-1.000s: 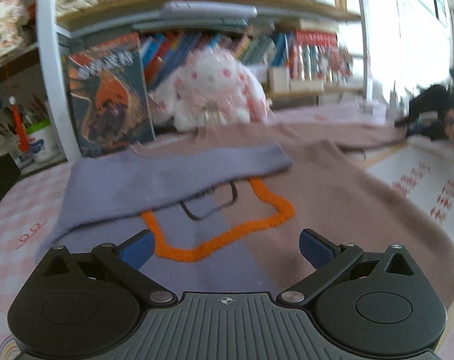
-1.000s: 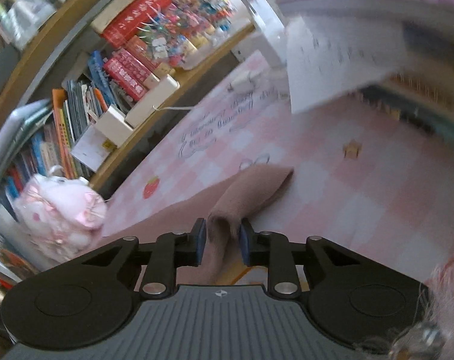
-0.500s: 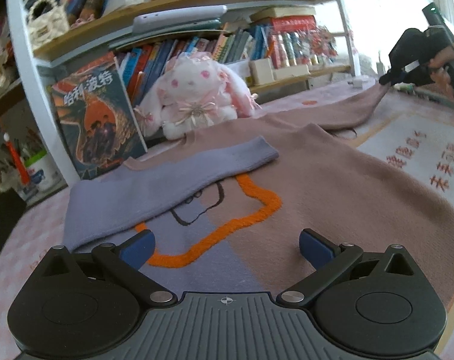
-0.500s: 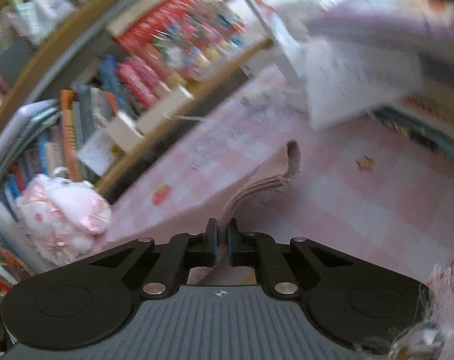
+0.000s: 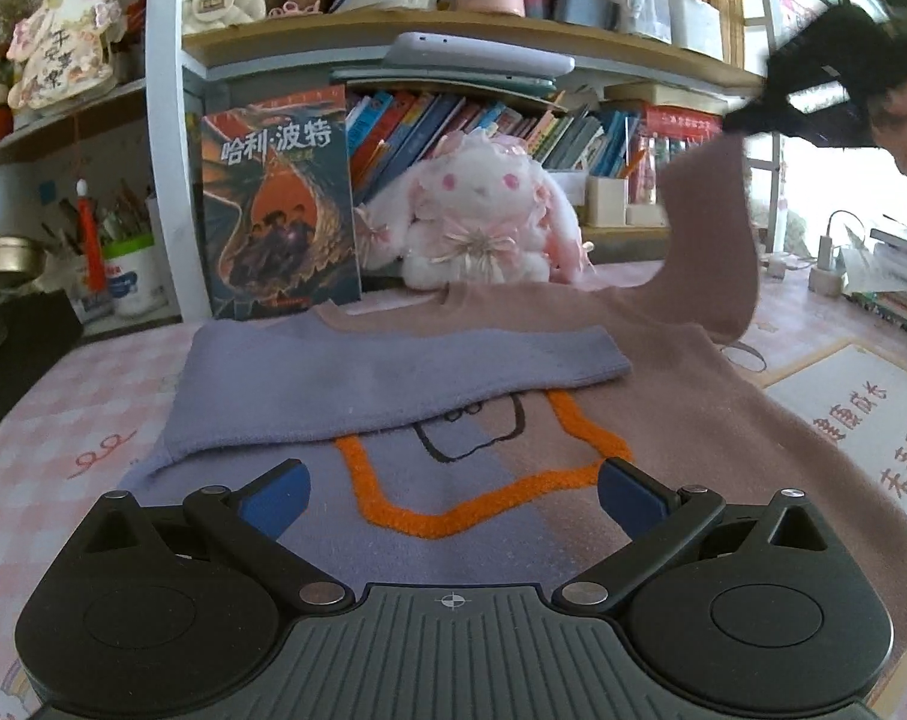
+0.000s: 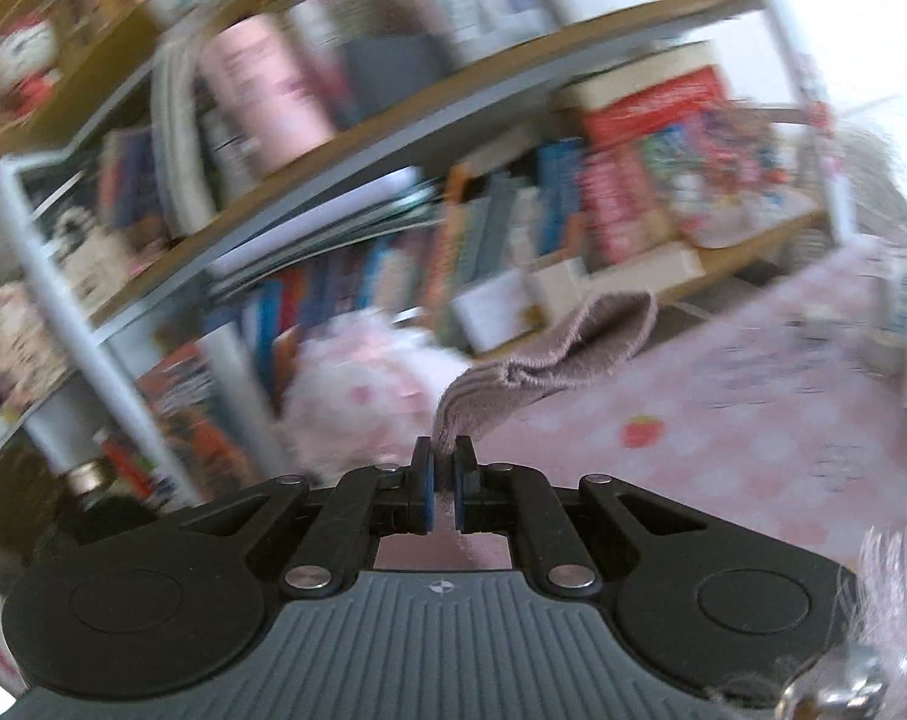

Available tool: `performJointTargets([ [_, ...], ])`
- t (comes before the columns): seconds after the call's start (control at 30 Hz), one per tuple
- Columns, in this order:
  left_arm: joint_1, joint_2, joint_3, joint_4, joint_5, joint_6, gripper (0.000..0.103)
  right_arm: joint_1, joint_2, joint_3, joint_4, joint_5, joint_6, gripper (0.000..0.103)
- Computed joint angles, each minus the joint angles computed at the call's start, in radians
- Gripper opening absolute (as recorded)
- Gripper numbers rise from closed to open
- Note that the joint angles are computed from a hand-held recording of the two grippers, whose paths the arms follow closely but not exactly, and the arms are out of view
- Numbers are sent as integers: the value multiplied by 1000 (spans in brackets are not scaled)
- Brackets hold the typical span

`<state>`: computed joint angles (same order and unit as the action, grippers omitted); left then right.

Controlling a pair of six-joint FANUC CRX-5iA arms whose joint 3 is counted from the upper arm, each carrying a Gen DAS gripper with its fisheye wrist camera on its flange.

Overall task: Fold clothes
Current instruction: 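Lift the pink sleeve with the right gripper, fold it across the body, release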

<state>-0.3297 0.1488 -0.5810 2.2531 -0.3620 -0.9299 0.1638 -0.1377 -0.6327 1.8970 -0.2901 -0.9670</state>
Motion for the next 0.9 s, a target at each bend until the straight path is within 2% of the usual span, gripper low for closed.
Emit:
performJointTargets([
  [0.1, -12, -5, -2, 44, 4, -41, 103, 40, 57, 63, -10, 18, 46, 6],
  [0.23, -6, -2, 0, 14, 8, -9, 103, 106, 147, 155, -61, 29, 149, 6],
  [0.33, 3, -1, -3, -7, -4, 8, 103, 164, 221, 225, -136, 19, 269, 6],
  [0.53, -6, -6, -8, 43, -17, -40, 103, 250, 335, 324, -281, 3, 470, 6],
  [0.67, 4, -5, -12, 12, -32, -15, 103, 309, 390, 373, -393, -52, 643, 6],
  [0.83, 10, -6, -16, 1, -43, -8, 103, 351, 442, 426, -515, -83, 796, 6],
  [0.9, 12, -6, -17, -1, -47, -8, 103, 369, 463, 455, -603, -93, 886, 6],
])
